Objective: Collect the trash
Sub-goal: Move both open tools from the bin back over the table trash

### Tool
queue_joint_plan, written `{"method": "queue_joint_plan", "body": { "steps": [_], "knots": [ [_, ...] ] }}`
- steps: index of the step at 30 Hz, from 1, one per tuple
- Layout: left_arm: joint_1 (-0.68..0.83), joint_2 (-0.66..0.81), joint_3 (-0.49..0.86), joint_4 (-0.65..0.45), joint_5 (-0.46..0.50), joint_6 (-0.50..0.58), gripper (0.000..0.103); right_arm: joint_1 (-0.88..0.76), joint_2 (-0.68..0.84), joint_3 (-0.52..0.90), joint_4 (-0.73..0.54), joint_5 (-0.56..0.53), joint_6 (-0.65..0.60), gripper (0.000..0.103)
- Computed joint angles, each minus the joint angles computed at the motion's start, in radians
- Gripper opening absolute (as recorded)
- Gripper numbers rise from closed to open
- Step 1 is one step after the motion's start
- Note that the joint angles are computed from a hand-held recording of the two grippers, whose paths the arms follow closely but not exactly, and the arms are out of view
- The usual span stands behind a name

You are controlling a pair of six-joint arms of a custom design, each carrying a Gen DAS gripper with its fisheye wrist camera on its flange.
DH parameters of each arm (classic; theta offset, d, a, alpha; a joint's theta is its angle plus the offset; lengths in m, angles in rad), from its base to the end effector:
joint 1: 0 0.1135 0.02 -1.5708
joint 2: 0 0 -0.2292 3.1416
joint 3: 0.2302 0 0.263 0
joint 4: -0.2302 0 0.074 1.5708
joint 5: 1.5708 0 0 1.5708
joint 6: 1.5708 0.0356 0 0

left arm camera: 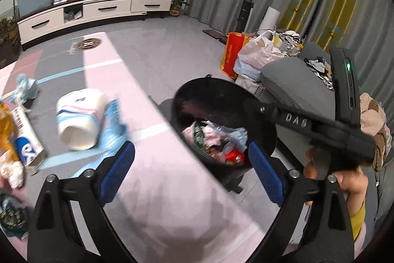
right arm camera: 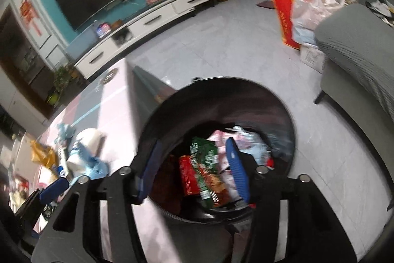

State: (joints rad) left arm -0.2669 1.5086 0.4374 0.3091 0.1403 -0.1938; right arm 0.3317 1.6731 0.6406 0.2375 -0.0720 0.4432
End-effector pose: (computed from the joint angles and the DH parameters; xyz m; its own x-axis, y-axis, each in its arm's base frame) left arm 0.2496 -0.0734 0.0708 -0.7226 -0.0001 -0.6913 0.2238 0.9461 -0.2341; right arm 0.2855 0.1011 0.0742 -0.7694 0.1874 -0.6106 -0.0470 0.9368 0.3467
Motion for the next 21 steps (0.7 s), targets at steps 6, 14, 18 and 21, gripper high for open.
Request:
{"method": "queue_joint_plan", "body": {
  "steps": [6, 14, 18, 21],
  "knots": [
    [0.270, -0.340, -0.190, -0.099, 0.141, 0.093, 0.093, 0.110, 0.033, 0.046, 0.030, -0.083, -0.001, 0.061],
    [0.864, -0.481, -0.224, -0.240, 0.456, 0.271, 0.098, 0.282, 0.123, 0.148, 0.020, -0.067, -0.007, 0.066],
    [1.009, -0.187, -0.060, -0.309, 0.535, 0.311, 0.098, 0.340, 0.211, 0.233, -0.034, 0.018, -0.017, 0.066],
    [1.086, -0.140, -0.014, -0.384, 0.597, 0.377, 0.098, 0.359, 0.276, 0.302, -0.068, 0.049, -0.004, 0.066]
  ]
}}
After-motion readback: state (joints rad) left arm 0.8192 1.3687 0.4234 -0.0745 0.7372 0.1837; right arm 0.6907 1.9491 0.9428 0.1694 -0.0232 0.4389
